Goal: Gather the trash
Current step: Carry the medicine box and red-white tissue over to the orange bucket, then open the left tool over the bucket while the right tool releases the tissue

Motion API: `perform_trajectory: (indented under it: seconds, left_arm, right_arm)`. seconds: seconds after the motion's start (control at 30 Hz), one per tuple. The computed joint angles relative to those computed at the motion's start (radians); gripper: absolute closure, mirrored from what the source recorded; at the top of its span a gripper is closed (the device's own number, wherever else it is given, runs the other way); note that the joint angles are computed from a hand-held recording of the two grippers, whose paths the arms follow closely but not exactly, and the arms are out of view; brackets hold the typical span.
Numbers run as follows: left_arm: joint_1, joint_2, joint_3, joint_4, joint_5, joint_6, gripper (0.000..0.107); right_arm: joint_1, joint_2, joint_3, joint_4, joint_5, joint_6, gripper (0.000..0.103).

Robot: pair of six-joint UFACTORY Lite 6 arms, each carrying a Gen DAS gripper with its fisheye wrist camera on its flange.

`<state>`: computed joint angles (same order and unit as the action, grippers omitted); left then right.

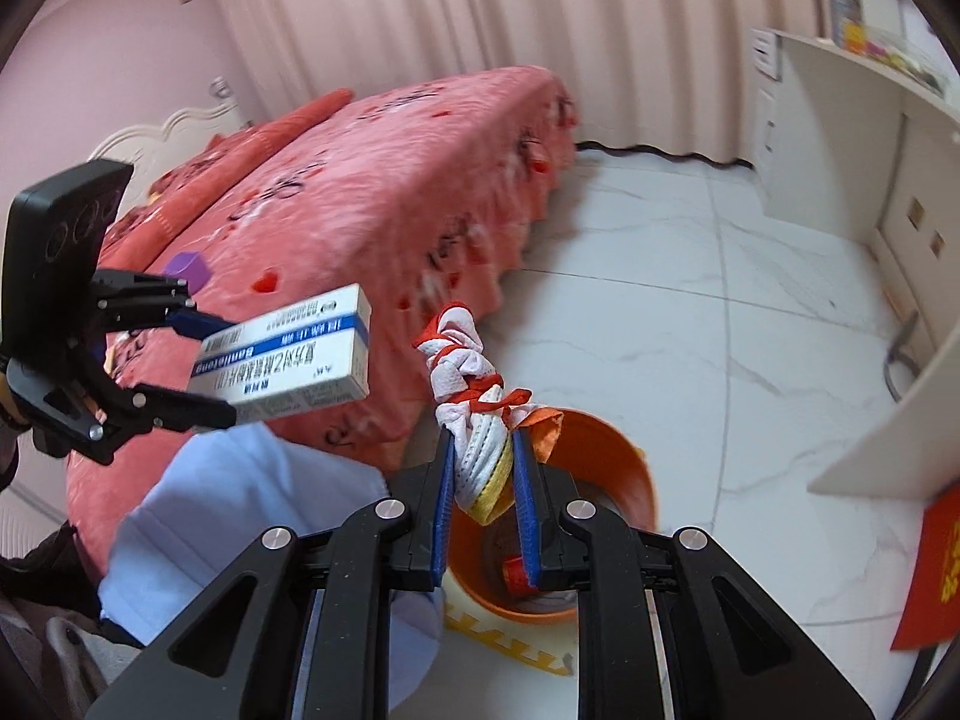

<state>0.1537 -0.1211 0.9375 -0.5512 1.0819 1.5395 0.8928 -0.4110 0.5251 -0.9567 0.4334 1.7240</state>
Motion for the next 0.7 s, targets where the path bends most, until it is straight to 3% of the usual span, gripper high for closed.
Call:
perform_trajectory:
  seconds: [0.33, 0.5, 0.7]
  left_arm:
    - [-0.212, 0.132, 0.008, 0.012, -0.133, -0.125, 0.042]
    - [-0.267, 0.167, 0.001, 0.032, -0.201, -0.18, 0.042]
    - [-0.277, 0.181, 0.006, 0.038, -0.202, -0.21, 0.042]
  right_arm:
    - [-0.204, -0.059, -0.134, 0.013, -0.145, -0.059, 0.084]
    - [-0.234, 0.003, -0.131, -0.108, -0.204, 0.069, 0.084]
    - [-0.213, 0.114, -0.087, -0.323, -0.244, 0.29, 0.084]
